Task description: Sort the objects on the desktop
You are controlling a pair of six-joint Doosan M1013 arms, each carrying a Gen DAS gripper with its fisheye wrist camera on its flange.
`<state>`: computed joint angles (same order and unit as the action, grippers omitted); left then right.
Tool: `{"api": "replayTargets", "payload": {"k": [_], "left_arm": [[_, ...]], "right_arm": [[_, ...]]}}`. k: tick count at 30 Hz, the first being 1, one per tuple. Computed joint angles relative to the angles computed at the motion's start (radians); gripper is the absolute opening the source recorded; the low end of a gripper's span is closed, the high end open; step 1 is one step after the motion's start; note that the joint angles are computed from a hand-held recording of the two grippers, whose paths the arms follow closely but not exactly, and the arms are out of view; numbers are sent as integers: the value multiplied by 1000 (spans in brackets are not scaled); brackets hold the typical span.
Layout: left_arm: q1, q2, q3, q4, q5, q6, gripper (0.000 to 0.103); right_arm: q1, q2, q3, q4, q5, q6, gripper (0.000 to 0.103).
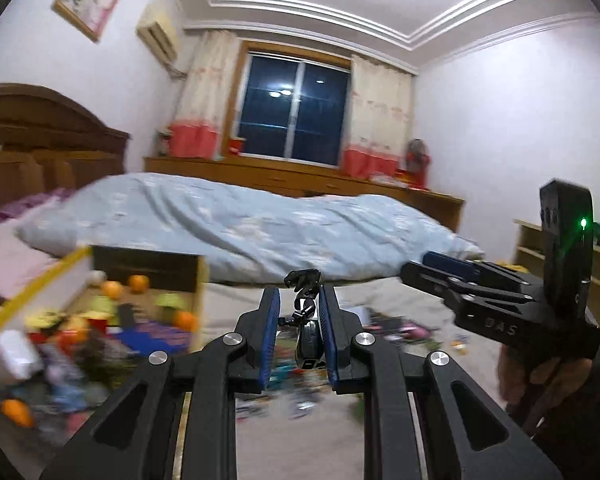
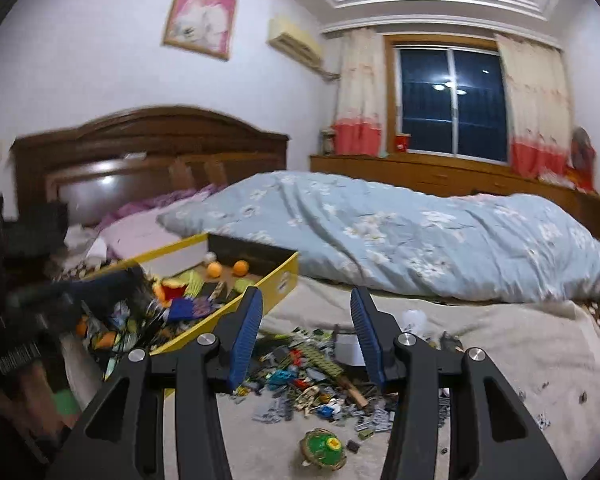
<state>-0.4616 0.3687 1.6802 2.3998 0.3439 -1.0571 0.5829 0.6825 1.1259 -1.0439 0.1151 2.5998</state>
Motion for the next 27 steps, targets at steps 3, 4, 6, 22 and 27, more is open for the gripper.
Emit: {"api": "replayTargets", "payload": {"k": [3, 4, 6, 22, 27], "left_arm": [[19, -21, 41, -183, 49, 182, 21], [23, -25, 49, -245, 55, 232, 21], [51, -33, 75, -276, 37, 206, 21], [75, -14, 102, -471, 76, 420, 21], [27, 20, 79, -588, 197, 685, 22]], "right_arm": [[11, 27, -36, 329, 31, -359, 46], [15, 40, -55, 421, 50, -458, 46], [22, 68, -97, 541, 92, -592, 46], [58, 133, -161, 372, 208, -496, 46], [49, 128, -127, 315, 167, -419, 46]]}}
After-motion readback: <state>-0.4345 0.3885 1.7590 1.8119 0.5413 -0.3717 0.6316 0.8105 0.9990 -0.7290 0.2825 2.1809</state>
